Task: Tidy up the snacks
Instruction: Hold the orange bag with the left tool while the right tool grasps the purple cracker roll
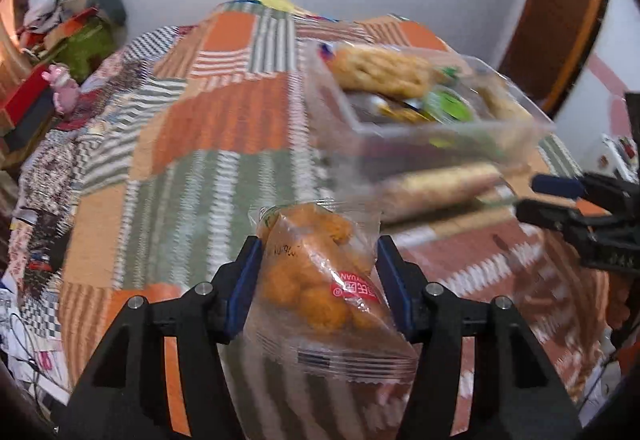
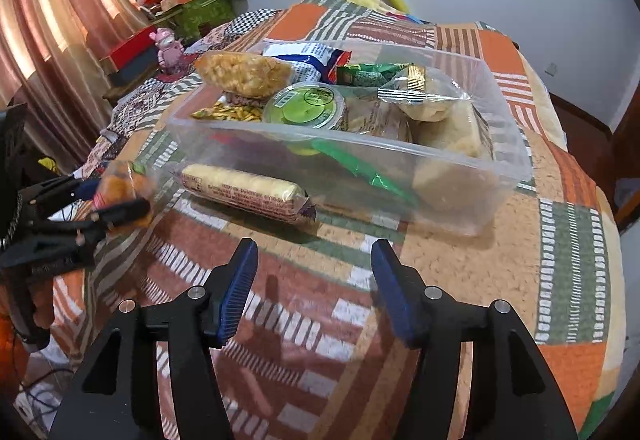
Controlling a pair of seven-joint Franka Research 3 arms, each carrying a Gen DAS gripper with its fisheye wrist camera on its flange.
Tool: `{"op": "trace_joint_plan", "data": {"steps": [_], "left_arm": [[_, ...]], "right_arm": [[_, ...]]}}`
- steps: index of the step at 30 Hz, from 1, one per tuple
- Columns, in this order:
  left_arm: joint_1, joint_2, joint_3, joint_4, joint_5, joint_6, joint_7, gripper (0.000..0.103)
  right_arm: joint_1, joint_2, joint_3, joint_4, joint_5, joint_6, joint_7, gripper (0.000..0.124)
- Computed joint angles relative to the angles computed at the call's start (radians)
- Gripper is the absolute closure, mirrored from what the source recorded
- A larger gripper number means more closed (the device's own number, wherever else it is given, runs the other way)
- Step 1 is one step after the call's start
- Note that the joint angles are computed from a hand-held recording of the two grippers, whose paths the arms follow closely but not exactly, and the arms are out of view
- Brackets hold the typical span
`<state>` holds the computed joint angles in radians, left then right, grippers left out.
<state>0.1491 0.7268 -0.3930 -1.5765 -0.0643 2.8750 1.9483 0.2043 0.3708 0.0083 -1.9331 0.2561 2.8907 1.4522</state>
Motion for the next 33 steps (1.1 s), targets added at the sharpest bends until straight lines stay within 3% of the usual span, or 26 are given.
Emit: {"op": "trace_joint_plan", "data": {"steps": [4,7,9,14,17,22,26,28,29,33], "left_arm": [[-0.035,0.054,0.038,0.092,0.019,-0.002,-0.037,0.046],[-0.094,0.122,0.088,0.207,0.056,-0.059,-0.084,0.046],[-0.111,0.152,0.091,0.248,0.073,-0.087,-0.083,0.046],[-0.142,0.128,0.124,0.179,0.128,-0.021,-0.106,0.047],[-0.094,0.093,0.066,0.111,0.122,-0.009,-0.070,0.047],[-0.072,0.041,0.042,0.024,0.107,0.026,-0.073,0.047],[-0.024,-0.001,-0.017,-0.052,0.089,0.064,-0.035,0.048],[-0.001,-0.014,-0.049,-0.077,0.083,0.076,-0.009,0.054],[0.030,-0.014,-0.090,-0.083,0.072,0.061,0.025,0.065],[0.020,-0.023,-0.085,-0.093,0.061,0.072,0.049,0.066]], "right_arm": [[0.008,0.009,-0.009,0.006,-0.004,0.004,0.024,0.068],[0.004,0.018,-0.006,0.018,0.004,0.006,0.035,0.068],[0.002,0.026,-0.003,0.031,0.012,0.002,0.042,0.068],[0.007,0.044,-0.012,0.054,0.001,-0.019,0.066,0.069],[-0.007,0.032,0.000,0.037,0.015,-0.020,0.055,0.069],[-0.024,0.000,0.011,-0.007,0.048,-0.018,0.048,0.068],[-0.032,-0.018,0.019,-0.028,0.073,-0.026,0.045,0.068],[-0.026,-0.018,0.014,-0.023,0.067,-0.039,0.051,0.067],[-0.021,-0.020,0.010,-0.025,0.062,-0.042,0.057,0.066],[-0.006,-0.005,0.007,0.001,0.057,-0.055,0.091,0.052]]}}
